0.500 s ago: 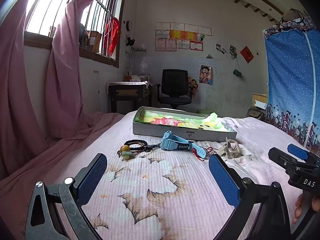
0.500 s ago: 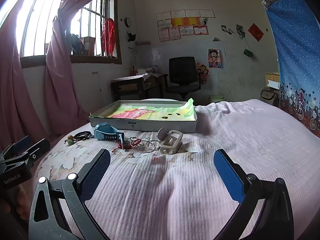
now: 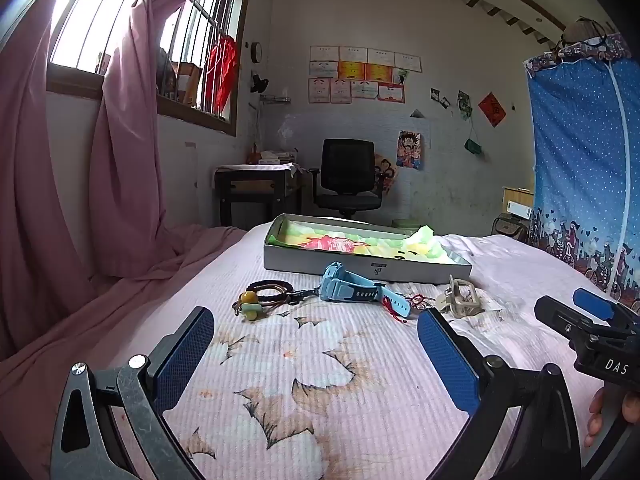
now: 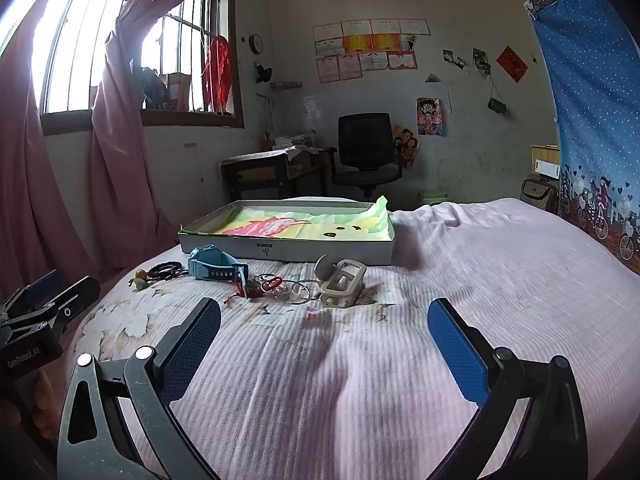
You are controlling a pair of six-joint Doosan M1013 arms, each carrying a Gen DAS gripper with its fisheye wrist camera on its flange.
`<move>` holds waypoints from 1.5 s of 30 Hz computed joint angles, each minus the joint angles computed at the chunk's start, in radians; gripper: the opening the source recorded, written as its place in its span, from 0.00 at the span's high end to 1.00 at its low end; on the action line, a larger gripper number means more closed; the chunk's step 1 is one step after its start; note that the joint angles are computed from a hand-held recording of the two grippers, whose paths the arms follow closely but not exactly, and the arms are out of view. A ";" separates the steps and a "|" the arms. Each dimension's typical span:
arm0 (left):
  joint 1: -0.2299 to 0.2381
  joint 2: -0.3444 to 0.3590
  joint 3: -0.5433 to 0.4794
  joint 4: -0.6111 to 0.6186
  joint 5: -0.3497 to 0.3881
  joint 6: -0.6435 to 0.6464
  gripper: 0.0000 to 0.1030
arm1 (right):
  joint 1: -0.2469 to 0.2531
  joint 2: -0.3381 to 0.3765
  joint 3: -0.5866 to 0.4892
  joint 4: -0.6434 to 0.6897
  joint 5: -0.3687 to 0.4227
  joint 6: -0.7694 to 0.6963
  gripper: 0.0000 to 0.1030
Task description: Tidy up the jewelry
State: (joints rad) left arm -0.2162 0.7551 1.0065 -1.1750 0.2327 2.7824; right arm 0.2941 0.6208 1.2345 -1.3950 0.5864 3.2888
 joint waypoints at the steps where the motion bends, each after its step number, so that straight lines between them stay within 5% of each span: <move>1: 0.000 0.000 0.001 -0.005 -0.002 0.006 0.01 | 0.000 0.000 0.000 -0.001 0.001 0.001 0.01; 45: 0.001 -0.001 0.001 0.015 -0.002 -0.011 0.01 | 0.000 -0.001 0.001 0.004 0.000 -0.001 0.01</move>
